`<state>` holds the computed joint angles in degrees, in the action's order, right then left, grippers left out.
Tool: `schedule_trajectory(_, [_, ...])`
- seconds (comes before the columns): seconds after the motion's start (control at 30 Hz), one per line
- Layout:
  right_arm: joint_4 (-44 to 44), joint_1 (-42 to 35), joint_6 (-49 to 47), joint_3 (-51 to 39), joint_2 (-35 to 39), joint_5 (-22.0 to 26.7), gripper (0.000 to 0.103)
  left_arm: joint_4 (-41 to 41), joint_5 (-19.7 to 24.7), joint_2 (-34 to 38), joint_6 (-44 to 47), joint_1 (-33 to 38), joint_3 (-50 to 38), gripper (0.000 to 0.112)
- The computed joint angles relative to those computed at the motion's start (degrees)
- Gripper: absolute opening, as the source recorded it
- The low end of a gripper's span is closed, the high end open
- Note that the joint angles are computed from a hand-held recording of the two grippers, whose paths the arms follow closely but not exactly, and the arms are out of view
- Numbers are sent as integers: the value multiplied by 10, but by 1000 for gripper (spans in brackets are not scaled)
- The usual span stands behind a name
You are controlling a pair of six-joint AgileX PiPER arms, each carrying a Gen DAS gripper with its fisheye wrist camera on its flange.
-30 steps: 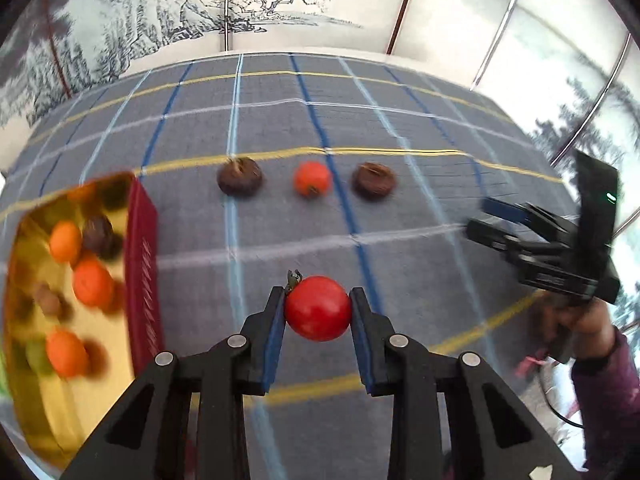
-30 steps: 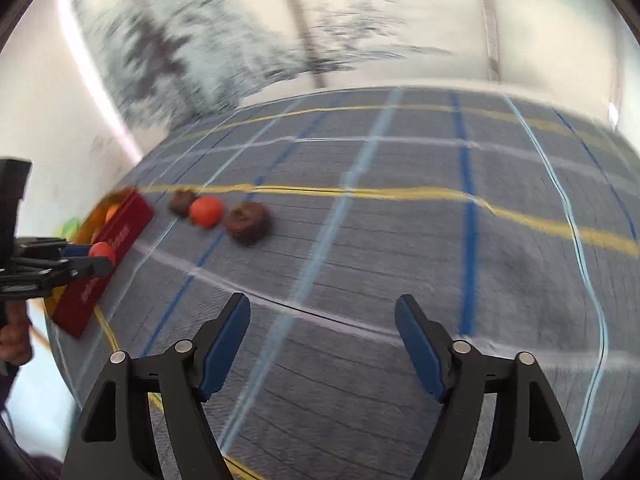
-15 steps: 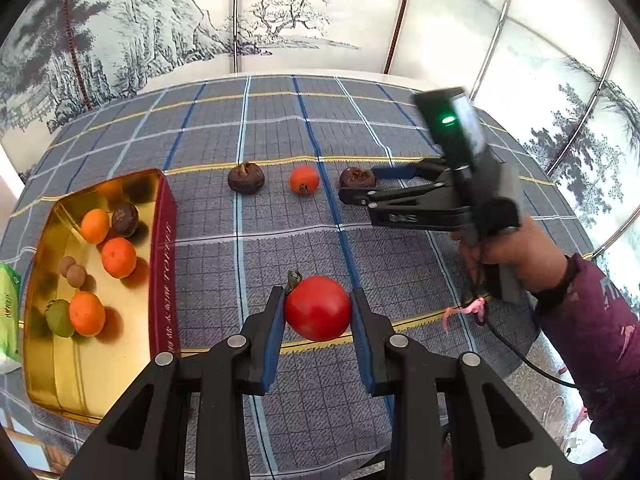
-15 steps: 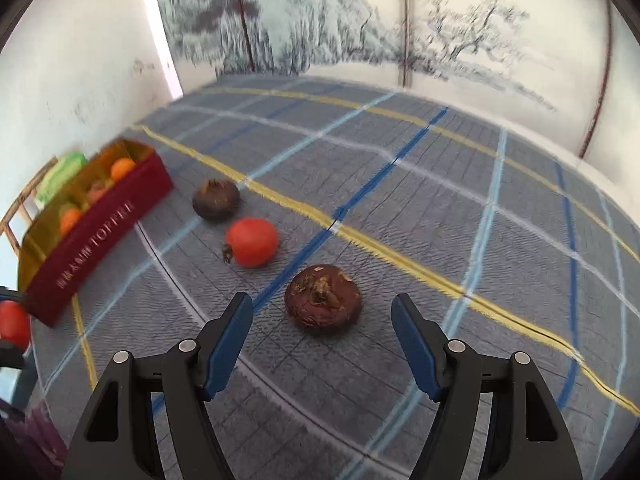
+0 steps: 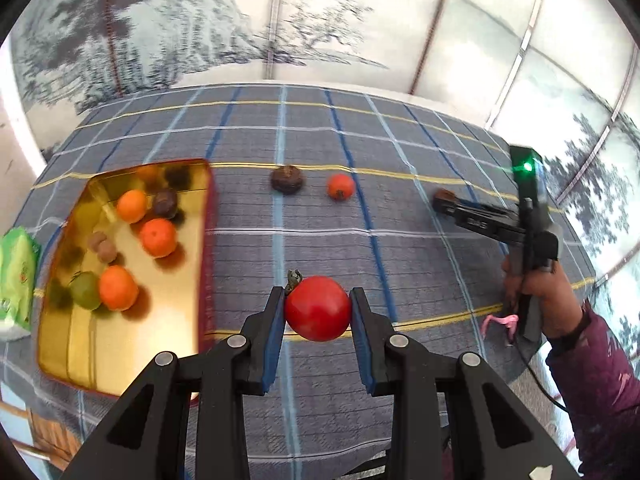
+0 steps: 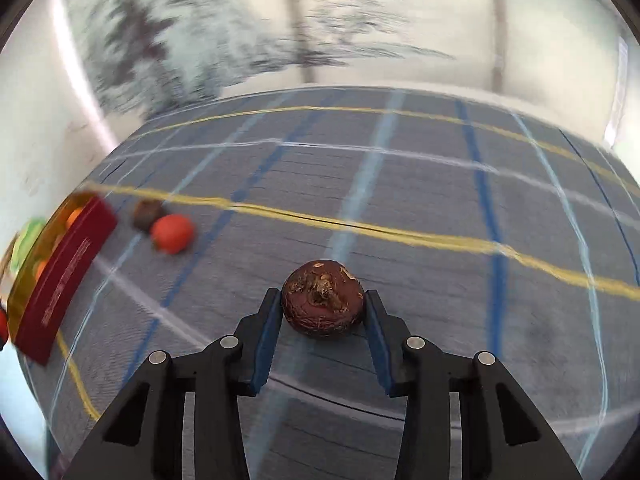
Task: Organize fruits
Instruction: 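Grasp a red tomato with the left gripper while the right gripper grasps a brown mangosteen, then lower the red tomato into the tin and open the left gripper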
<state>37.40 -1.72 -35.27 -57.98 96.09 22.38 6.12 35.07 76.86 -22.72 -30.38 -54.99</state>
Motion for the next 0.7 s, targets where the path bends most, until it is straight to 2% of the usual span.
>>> schedule_trajectory(0.07, [-11,-2,14,0,1,-3,42,12,-4,-24,-14,17,20,28])
schedule_trajectory(0.2, [-102,18,97,-15,6,-9,42,28,-1,-66,-20,77,58,28])
schedule_trajectory(0.4, [-87,15,86,-20,7,-3,42,59,-8,-93,-17,151,107,28])
schedule_trajectory(0.5, [-101,17,97,-18,4,-5,42,36,-25,-96,17,191,125,28])
schedule_trajectory(0.7, [-119,21,115,-19,4,-6,42,20,-50,-86,48,223,135,28])
